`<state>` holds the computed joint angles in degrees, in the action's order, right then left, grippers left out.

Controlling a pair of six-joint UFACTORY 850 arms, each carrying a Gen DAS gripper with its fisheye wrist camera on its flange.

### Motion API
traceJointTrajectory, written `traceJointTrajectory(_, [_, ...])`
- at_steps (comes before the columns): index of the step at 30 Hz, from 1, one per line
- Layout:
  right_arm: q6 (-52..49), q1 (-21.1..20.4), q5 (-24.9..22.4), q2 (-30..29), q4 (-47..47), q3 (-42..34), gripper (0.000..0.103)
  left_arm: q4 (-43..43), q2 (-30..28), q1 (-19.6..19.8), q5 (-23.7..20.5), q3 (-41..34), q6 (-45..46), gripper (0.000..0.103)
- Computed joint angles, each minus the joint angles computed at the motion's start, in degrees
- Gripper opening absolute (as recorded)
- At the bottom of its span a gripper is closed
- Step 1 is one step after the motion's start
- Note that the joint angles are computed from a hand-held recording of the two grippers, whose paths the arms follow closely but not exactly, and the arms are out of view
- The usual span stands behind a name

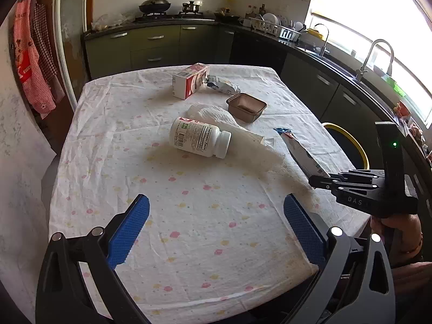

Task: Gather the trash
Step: 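Grasp the white-and-blue squeeze tube with the right gripper, then carry the tube over the bin and release it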

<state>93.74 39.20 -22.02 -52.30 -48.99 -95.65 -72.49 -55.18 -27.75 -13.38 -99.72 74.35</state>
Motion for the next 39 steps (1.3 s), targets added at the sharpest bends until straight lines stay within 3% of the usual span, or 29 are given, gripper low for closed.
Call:
traceJointTrajectory(10, [20.12,0.54,1.22,7.14,-17.06,9.71,0.012,2.67,-0.11,-0.57,-0.03,-0.41,-1.95,0.098])
traceJointTrajectory(17, [39.02,-1.32,-2.10,14.28,-27.61,22.41,0.012,10.66,-1.00,-1.34,-0.06,-2.06,-9.50,0.098])
traceJointTrajectory(24, [42.76,-6.05,-3.20,17.72,-21.73,32.96,0.012,19.84,-2.82,-2.57,-0.98,-5.07,-17.95,0.098])
traceJointTrajectory(31, [42.24,-10.32,-3.64,17.04,-17.74,35.75,0.018,26.46,-4.76,-3.61,-2.28,-8.42,-23.85,0.098])
traceJointTrajectory(35, [39.47,-11.35,-5.50,15.14,-14.27,34.50,0.036,28.37,-5.30,-3.92,-2.46,-9.19,-25.21,0.098])
traceJointTrajectory(39, [41.80,-10.10,-7.32,14.99,-15.77,34.17,0.041,29.75,-5.76,-3.76,-2.47,-9.80,-26.65,0.098])
